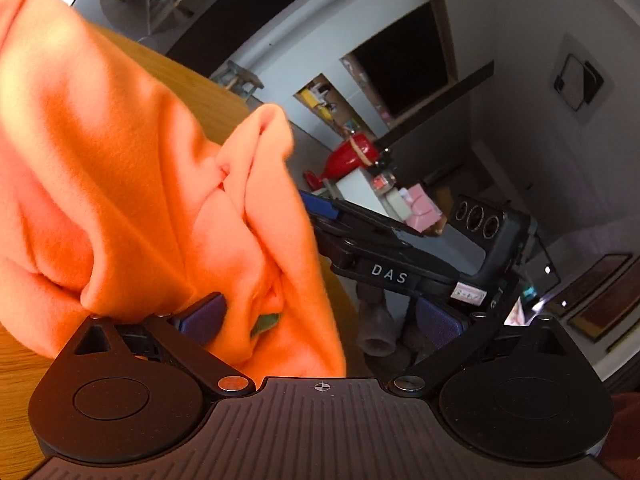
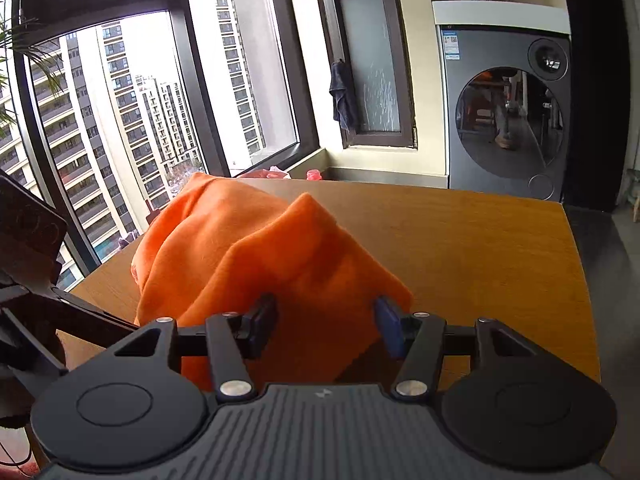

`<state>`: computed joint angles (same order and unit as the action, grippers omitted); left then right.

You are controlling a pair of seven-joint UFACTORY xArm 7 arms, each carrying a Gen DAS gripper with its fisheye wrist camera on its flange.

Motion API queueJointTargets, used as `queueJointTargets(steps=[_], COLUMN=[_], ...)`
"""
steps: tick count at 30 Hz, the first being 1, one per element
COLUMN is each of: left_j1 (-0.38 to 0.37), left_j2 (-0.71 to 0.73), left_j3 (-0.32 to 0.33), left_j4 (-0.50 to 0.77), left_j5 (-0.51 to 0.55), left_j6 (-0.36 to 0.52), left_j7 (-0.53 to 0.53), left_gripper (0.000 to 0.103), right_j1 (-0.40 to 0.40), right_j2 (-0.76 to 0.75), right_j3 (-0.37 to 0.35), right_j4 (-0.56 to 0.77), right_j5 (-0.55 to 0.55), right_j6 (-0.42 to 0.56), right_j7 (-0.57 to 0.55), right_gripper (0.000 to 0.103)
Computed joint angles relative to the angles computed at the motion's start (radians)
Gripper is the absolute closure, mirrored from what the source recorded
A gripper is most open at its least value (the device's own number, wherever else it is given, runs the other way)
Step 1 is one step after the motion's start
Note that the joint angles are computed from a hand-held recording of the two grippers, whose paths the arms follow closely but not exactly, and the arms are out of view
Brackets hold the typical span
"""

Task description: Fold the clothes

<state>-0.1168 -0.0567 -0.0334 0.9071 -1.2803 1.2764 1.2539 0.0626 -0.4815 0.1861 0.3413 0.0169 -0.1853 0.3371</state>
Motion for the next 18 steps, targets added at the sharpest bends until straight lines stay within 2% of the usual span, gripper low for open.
queueJointTargets(steps=[6,8,11,13,14,16,18], left_j1=[-0.088,-0.136,-0.213,-0.277,-0.301,-0.328,-0.339], left_j2=[-0.370,-0.387,-0.392,-0.340,-0.306,-0.247,-0.209], left_j3=[-0.078,-0.117,-0.177,-0.220,-0.233,-0.233,-0.206], left_j4=[-0.284,-0.312,-0.338,-0.304,-0.279,-0.244,-0.220], left_j5=[0.091,0.057,-0.008,-0.069,-0.081,-0.049,-0.010], left_j6=[-0.450,-0.580,-0.782,-0.904,-0.942,-0.959,-0.926], left_j7=[0.301,0.338,0.403,0.444,0.453,0.430,0.373], left_gripper=[0.000,0.000,0.000,0.000,0.000,0.000,0.000], right_j1=[0.130,0.162,0.162,0.164,0.158,0.152,0.155], right_j2=[0.037,0.050,0.043,0.022,0.012,-0.003,-0.013], right_j3=[-0.156,-0.193,-0.194,-0.201,-0.197,-0.197,-0.214], right_j4=[-0.014,-0.013,-0.023,-0.039,-0.044,-0.052,-0.057], right_j5=[0.012,0.008,0.005,-0.001,-0.002,-0.007,-0.014], right_j6=[-0.056,-0.071,-0.079,-0.074,-0.069,-0.059,-0.051], right_j7=[0.030,0.040,0.047,0.046,0.044,0.035,0.022], right_gripper=[0.046,0.046,0.046,0.046,0.046,0.046,0.045])
